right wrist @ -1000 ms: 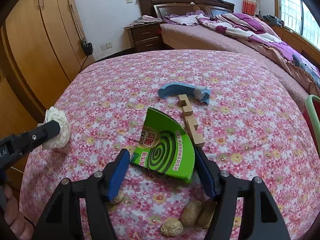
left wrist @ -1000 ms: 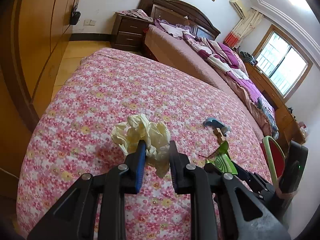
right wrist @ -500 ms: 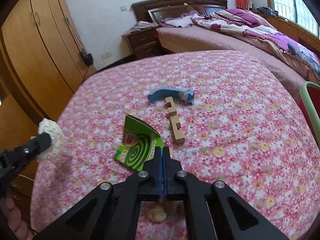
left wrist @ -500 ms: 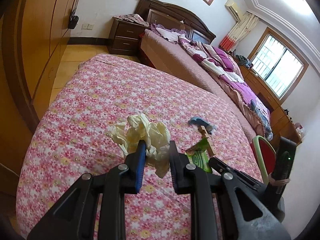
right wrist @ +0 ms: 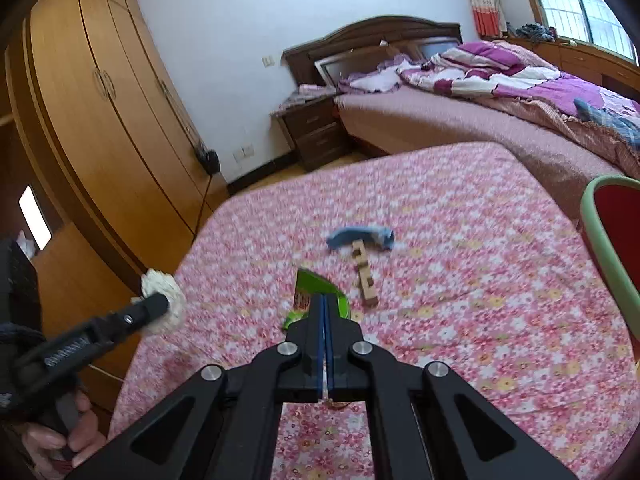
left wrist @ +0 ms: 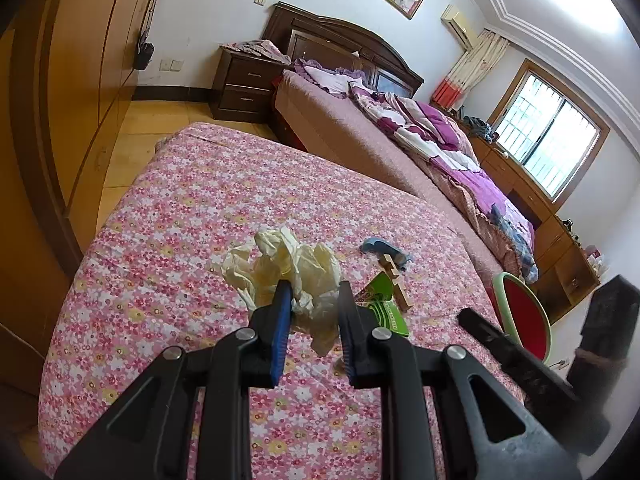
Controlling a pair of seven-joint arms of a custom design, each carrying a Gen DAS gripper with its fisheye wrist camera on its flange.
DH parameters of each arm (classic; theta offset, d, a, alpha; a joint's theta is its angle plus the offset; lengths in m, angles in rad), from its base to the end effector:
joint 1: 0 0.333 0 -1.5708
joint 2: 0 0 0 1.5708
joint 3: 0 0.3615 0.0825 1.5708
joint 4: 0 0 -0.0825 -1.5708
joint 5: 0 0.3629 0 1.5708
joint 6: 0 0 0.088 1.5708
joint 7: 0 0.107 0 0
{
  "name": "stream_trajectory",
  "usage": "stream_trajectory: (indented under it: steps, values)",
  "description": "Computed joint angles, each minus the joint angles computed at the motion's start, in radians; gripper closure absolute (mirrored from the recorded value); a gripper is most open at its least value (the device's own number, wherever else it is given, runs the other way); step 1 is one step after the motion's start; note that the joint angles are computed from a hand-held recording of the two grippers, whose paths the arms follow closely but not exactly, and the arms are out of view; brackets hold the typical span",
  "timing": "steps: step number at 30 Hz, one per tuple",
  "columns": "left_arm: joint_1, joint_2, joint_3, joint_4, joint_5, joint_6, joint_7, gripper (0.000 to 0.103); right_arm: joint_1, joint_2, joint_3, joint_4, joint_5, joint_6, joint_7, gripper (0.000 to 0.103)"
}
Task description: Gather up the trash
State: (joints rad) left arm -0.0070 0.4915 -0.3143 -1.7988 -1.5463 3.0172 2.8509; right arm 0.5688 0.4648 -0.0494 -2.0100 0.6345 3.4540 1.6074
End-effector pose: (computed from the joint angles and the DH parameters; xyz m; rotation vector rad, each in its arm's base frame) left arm 0.6548 -0.1101 0.3622 -1.8714 1.8898 -1.2639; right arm 0.5924 0.2643 0.3862 -1.4142 1.7354 -0.4462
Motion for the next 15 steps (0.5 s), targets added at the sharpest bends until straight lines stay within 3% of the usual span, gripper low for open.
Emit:
stream_trajectory:
  steps: [3, 5, 7, 8, 9, 11, 15]
  values:
    - [0.001, -0.003, 0.0, -0.005, 0.013, -0.008, -0.012, 0.081, -0.041, -0.011, 0.037, -0.014, -0.027, 0.02, 0.004, 0.101]
    - [0.001, -0.003, -0.003, -0.007, 0.021, -0.004, -0.018, 0.081, -0.036, -0.004, 0.025, -0.003, -0.028, -0.002, -0.005, 0.1]
    - [0.003, -0.004, -0.009, -0.008, 0.019, 0.005, -0.012, 0.081, 0.012, 0.012, -0.031, 0.021, -0.004, -0.046, -0.015, 0.099]
    - [0.003, -0.002, -0.008, -0.008, 0.022, 0.011, -0.011, 0.081, 0.019, 0.019, -0.044, 0.03, -0.016, -0.069, -0.006, 0.091]
    - [0.002, 0.002, -0.007, -0.004, 0.033, 0.015, -0.02, 0.081, 0.053, 0.034, -0.083, 0.054, 0.01, -0.111, -0.02, 0.076]
    - [0.005, 0.007, -0.007, -0.003, 0.061, 0.029, -0.044, 0.081, 0.04, 0.055, -0.079, 0.078, -0.037, -0.146, 0.012, 0.063]
    - [0.038, 0.02, -0.036, 0.0, 0.078, 0.074, -0.054, 0.081, 0.057, 0.106, -0.12, 0.157, -0.133, -0.282, 0.031, 0.054]
